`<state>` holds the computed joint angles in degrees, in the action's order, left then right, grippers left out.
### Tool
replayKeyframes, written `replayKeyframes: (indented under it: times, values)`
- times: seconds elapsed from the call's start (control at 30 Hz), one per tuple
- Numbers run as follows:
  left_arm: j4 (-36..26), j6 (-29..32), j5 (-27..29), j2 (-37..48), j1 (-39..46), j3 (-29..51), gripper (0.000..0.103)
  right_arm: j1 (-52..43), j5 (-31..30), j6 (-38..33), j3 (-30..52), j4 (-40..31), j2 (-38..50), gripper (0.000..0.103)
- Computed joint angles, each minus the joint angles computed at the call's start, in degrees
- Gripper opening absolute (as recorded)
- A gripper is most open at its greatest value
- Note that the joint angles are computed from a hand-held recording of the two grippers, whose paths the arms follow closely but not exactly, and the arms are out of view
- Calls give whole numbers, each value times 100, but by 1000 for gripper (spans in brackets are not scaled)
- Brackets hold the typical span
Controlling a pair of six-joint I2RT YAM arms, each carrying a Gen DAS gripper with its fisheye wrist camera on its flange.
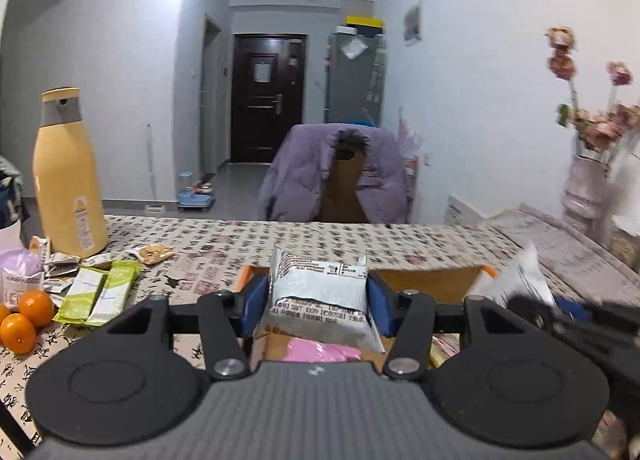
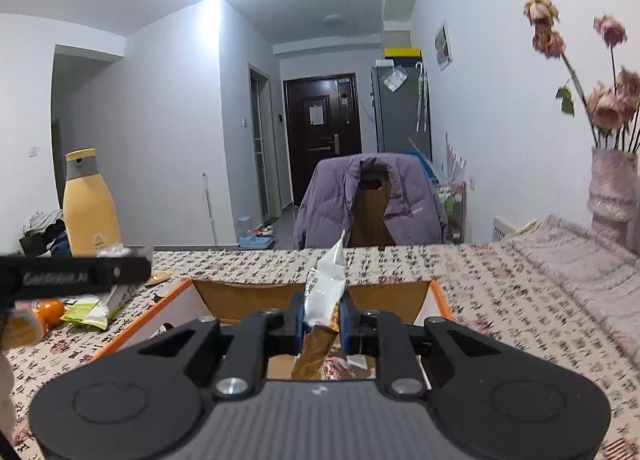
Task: Organize snacks
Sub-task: 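Carry both packets over the orange box and open both grippers to drop them, then move both tools back to the snack pile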
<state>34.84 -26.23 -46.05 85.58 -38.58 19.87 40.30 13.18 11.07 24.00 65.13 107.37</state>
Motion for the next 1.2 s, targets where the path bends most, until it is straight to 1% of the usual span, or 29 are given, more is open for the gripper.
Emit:
replayKeyframes:
  times: [0.1, 0.2, 0.3, 0.4, 0.47, 0.5, 0.53, 0.57, 0.6, 0.63, 0.67, 0.7, 0.73, 0.8, 1.07, 1.13, 1.2]
  values:
    - [427, 88, 313, 312, 297, -18, 54, -88, -71, 52, 130, 234, 451, 16]
    - [831, 206, 353, 802, 414, 4, 54, -183, -195, 157, 258, 153, 693, 16]
    - [986, 199, 719, 1063, 575, 10, 54, -166, -211, 170, 311, 88, 792, 16]
    - [1079, 225, 783, 1204, 540, 8, 55, -79, -87, 100, 311, 141, 848, 16]
    - [1220, 192, 842, 1267, 534, -55, 63, -35, -44, 78, 322, 99, 854, 20]
    - [1300, 155, 817, 1284, 515, -101, 69, -28, -34, 96, 331, 74, 863, 20]
    - [1440, 171, 803, 1297, 498, -163, 78, -30, -27, 110, 327, 63, 861, 22]
    - [1554, 188, 761, 1319, 462, -185, 84, -39, -46, 119, 313, 60, 853, 33]
    - [1750, 207, 692, 1336, 422, -268, 97, -44, -54, 135, 293, 86, 849, 42]
    - [1936, 191, 564, 1367, 363, -326, 103, -37, -27, 149, 252, 145, 839, 68]
    - [2136, 194, 445, 1417, 311, -387, 103, -22, 25, 156, 221, 224, 851, 93]
    - [2221, 219, 402, 1425, 293, -404, 103, -2, 84, 144, 188, 318, 866, 101]
    - [2261, 219, 376, 1429, 288, -415, 103, 18, 146, 133, 146, 421, 873, 103]
    - [2207, 200, 382, 1408, 314, -397, 103, 29, 171, 125, 84, 577, 889, 103]
    - [2350, 157, 388, 1417, 320, -469, 103, 12, 196, 166, 118, 579, 945, 103]
    - [2262, 116, 375, 1384, 304, -449, 103, -12, 144, 150, 122, 620, 958, 103]
    - [1993, 47, 348, 1179, 273, -418, 103, -6, 123, 116, 124, 627, 946, 103]
